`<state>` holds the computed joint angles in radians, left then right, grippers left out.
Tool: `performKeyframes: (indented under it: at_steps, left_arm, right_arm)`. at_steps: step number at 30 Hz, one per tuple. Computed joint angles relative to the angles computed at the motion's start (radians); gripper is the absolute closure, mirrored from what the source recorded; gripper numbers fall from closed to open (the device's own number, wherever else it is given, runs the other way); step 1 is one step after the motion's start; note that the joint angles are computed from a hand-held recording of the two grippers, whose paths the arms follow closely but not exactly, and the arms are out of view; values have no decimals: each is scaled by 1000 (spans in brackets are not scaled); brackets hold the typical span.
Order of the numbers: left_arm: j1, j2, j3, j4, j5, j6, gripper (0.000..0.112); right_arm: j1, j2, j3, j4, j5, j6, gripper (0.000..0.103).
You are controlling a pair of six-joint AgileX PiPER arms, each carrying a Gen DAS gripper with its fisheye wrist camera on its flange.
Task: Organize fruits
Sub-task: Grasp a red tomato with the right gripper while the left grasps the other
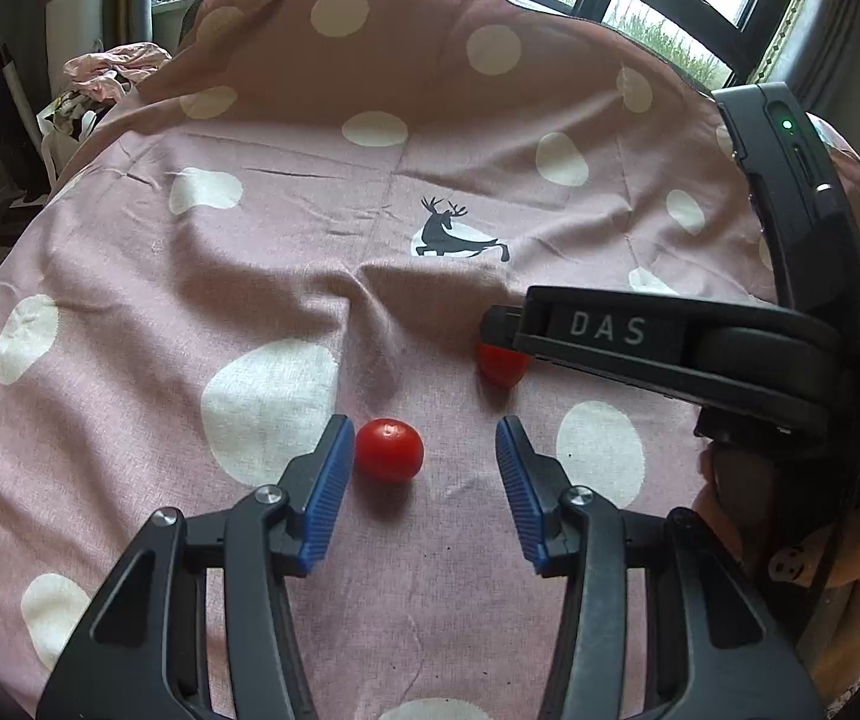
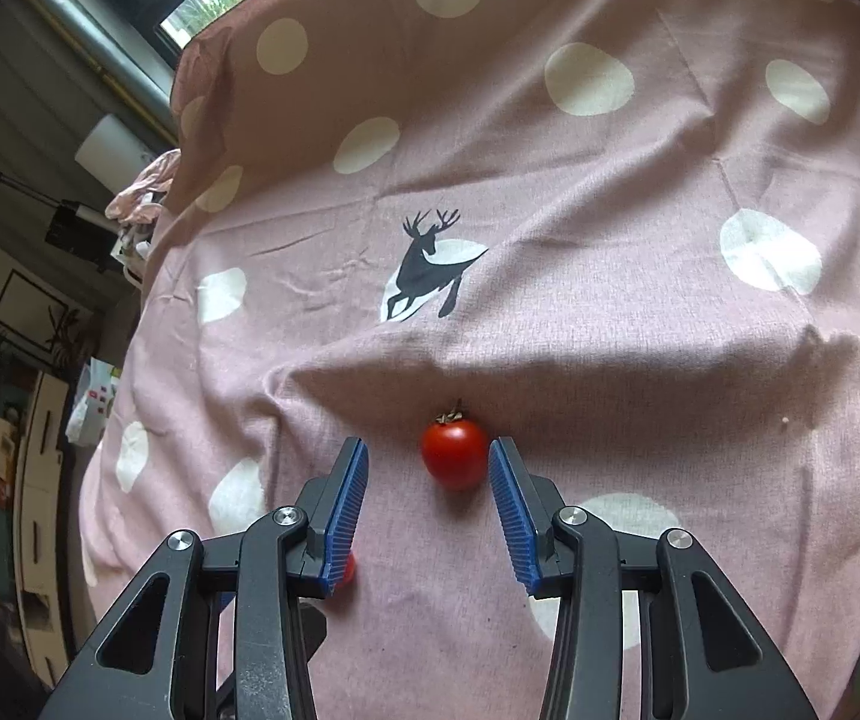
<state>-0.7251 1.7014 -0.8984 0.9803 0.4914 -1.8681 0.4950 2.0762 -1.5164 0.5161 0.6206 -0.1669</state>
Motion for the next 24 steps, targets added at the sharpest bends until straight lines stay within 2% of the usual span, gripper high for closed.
performKeyframes:
  at_steps: [4,6,8,11,14,15,17,20,24]
  left_arm:
    - [34,28,-15,-72,-40,69,64]
    - [42,49,-30,-100,-40,95,64]
    - [52,67,-40,-119,-40,109,65]
    - [48,76,-46,-74,-25,72,65]
    - [55,78,-40,-30,-42,25,65]
    - [54,81,-38,-7,-43,1,68]
    - [62,100,-48,-31,-42,20,84]
    - [84,100,-22,45,-92,-74,86]
    - [77,96,-27,42,-77,-64,86]
  right_arm:
    - [20,36,-43,-95,5,43,58]
    - [21,44,-46,-86,2,22,58]
    - [22,50,-51,-90,-3,19,63]
    - [22,73,-73,-103,8,34,70]
    - [31,93,-83,-115,-6,33,73]
    - [31,89,-73,-113,-20,23,73]
    - [25,84,-59,-94,-32,2,73]
    - [22,70,-35,-94,-43,-2,74]
    - [15,7,52,-118,-93,-11,74]
